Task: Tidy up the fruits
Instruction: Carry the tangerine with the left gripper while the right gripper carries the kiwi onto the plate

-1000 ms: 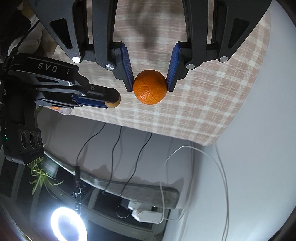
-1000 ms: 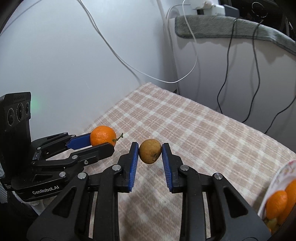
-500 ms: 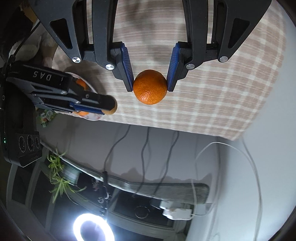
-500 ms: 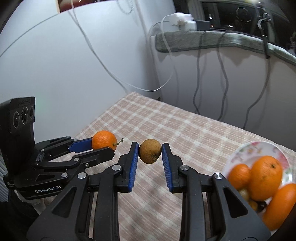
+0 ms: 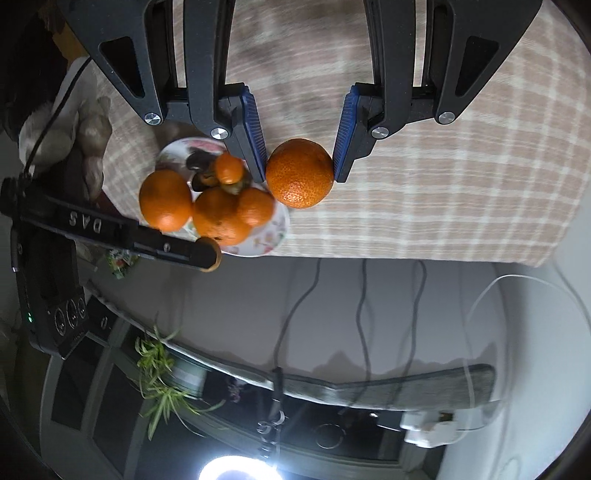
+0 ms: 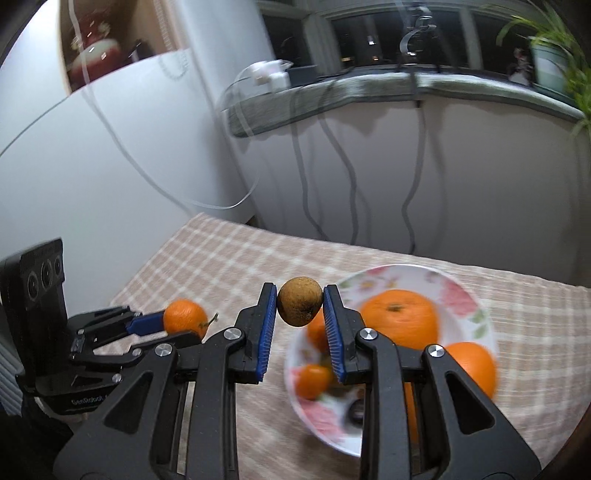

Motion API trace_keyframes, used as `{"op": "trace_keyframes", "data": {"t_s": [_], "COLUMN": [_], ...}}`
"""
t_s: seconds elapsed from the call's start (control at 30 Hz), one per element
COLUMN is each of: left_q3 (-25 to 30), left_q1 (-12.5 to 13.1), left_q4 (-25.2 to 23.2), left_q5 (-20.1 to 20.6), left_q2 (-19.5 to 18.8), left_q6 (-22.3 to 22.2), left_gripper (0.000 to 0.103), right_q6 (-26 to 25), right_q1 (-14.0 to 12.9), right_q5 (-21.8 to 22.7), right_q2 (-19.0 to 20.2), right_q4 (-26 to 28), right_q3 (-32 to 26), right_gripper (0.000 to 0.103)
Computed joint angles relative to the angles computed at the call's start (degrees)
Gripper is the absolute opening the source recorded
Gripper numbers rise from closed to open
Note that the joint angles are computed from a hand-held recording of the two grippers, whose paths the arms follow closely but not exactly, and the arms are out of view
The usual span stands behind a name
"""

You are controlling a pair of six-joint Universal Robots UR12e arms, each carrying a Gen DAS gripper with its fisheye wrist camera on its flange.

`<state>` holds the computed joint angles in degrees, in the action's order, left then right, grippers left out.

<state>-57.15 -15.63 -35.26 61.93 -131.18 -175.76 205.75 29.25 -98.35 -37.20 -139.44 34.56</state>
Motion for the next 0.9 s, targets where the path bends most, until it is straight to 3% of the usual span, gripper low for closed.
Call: {"op": "trace_keyframes", "data": {"t_s": [0.4,0.9], "left_q3": [4.1,6.9], "left_q1": [-2.5,-4.1], "left_q4": [-4.0,-7.9], "left_q5": [-2.0,-2.0], "left_q2": [-2.0,-3.5], "left_q6": [3.6,6.4], "left_gripper": [0.035,0.035], "right_q6": [1.3,2.5], "right_q1": [-2.1,-4.2], "right_q5": [-1.5,2.2], "right_q2": [-3.6,-4.3], "right_q4": [-1.4,1.4], "right_q3": [6.4,7.9], "right_gripper": [0.027,0.027]}}
